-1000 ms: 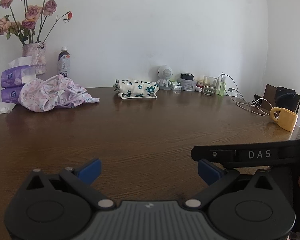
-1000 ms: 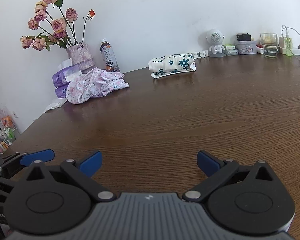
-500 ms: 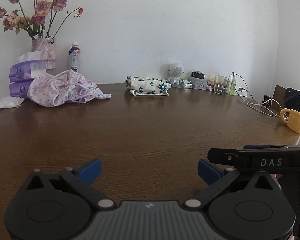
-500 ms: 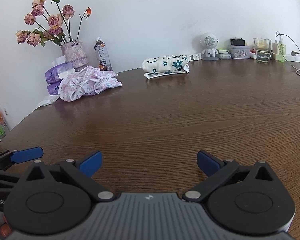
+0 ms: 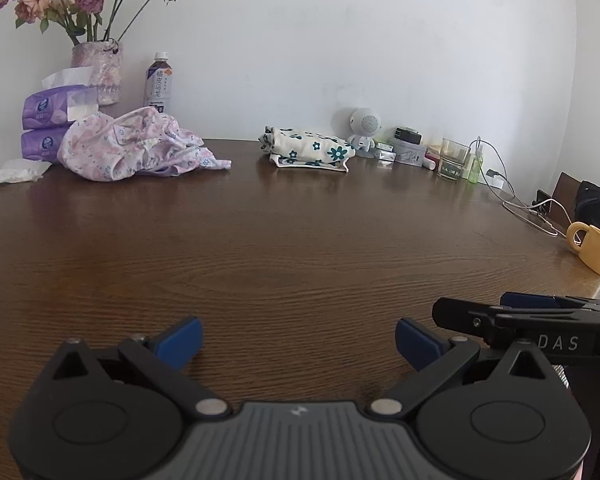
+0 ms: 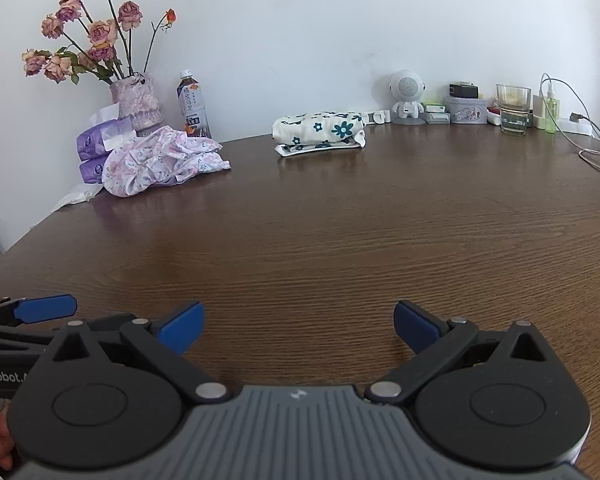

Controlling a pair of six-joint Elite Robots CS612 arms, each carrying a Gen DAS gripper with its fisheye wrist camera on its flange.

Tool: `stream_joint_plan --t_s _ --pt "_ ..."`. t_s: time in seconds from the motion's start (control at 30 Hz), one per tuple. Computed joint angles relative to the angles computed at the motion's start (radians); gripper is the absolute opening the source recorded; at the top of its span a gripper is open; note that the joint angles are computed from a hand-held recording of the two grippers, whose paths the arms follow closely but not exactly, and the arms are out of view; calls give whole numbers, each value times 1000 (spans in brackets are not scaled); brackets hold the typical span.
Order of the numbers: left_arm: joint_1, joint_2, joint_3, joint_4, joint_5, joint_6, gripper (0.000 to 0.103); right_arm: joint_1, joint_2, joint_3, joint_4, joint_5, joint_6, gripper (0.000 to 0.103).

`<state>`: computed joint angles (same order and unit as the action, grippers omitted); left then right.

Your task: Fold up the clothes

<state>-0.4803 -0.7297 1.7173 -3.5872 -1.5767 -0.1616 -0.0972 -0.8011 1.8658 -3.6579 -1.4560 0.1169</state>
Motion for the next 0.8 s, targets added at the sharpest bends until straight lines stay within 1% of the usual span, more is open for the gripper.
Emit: stream_joint_plan --t_s 0.2,0.8 --pt "3 -1 -4 18 -16 -13 103 0 1 2 -3 -3 8 103" --pt "3 -3 -4 21 -24 -16 103 -1 1 4 -5 0 10 103"
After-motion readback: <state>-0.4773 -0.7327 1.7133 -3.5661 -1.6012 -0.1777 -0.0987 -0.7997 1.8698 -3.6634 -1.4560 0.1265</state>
